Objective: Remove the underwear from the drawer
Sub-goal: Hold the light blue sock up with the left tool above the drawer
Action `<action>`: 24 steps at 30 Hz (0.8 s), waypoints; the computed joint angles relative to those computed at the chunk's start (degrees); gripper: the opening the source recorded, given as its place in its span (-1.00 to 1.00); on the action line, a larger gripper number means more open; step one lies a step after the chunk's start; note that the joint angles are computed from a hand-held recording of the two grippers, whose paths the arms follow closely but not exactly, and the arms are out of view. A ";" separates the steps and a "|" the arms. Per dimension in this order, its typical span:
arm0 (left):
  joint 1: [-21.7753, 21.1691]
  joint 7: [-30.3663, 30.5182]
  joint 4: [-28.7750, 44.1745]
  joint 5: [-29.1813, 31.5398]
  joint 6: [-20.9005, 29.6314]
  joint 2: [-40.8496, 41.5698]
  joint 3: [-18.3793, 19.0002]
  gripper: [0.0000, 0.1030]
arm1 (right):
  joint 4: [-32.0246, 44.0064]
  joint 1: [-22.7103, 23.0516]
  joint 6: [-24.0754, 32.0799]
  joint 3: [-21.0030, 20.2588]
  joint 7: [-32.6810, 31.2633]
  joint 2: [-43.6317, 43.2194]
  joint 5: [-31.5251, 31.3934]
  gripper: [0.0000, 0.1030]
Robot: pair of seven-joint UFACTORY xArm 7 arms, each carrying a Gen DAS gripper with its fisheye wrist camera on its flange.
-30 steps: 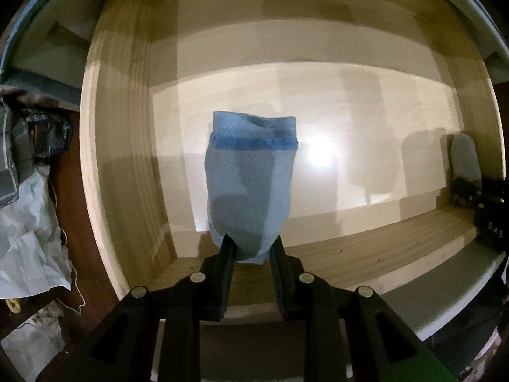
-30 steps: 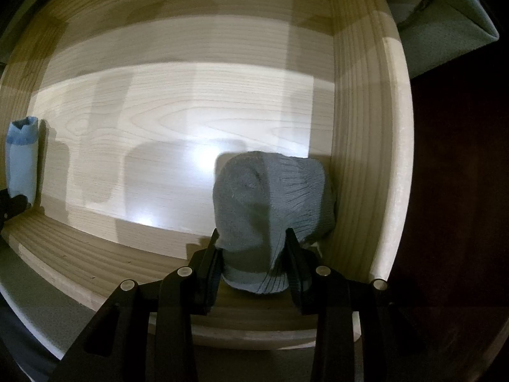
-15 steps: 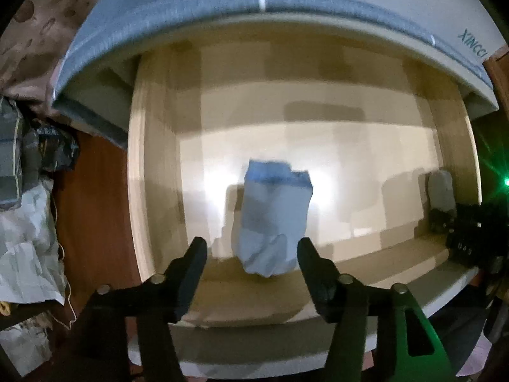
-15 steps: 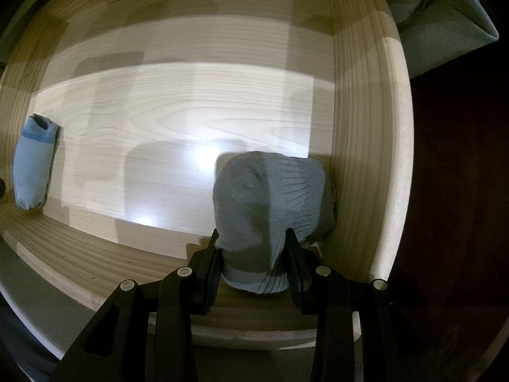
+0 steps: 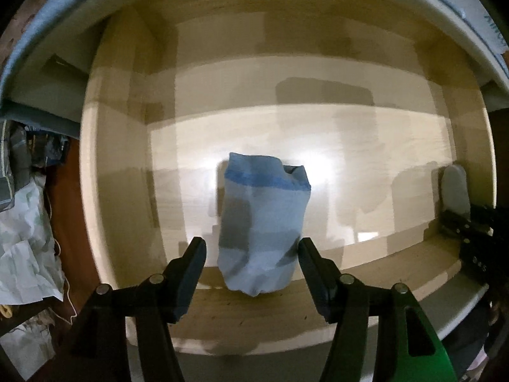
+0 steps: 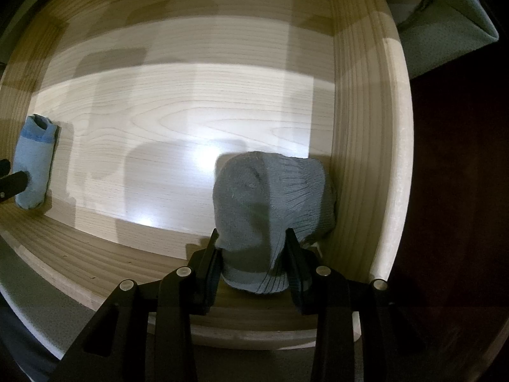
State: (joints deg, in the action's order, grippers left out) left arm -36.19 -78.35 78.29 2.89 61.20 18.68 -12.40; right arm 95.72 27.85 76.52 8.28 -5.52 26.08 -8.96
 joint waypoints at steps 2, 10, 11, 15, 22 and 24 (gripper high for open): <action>0.27 0.42 0.62 -0.70 -0.06 1.08 -0.01 0.19 | -0.21 -0.03 -0.05 -0.01 -0.04 -0.15 -0.01 -0.35; 1.06 0.16 -0.33 -4.21 -2.35 2.05 0.03 0.19 | -0.45 -0.02 -0.22 0.01 0.01 -0.20 -0.03 -0.35; 1.31 -0.05 -1.18 -5.12 -3.26 1.74 -0.06 0.19 | -0.46 0.01 -0.24 0.03 0.06 -0.20 -0.04 -0.35; 1.62 -0.64 -3.66 -5.99 -6.07 0.43 -0.20 0.01 | -0.58 0.06 -0.34 0.04 0.13 -0.24 -0.10 -0.35; 1.10 -1.48 -3.20 -4.73 -5.35 0.26 -0.24 -0.19 | -0.68 0.08 -0.37 0.02 0.17 -0.23 -0.22 -0.35; 0.96 -2.02 -3.53 -4.45 -5.51 -0.23 -0.23 -0.20 | -0.66 0.14 -0.34 0.02 0.21 -0.19 -0.30 -0.35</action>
State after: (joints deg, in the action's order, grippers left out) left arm -35.22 -80.37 74.77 -1.57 55.69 18.45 -12.64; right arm 95.06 27.99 76.18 8.30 -5.31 25.89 -9.27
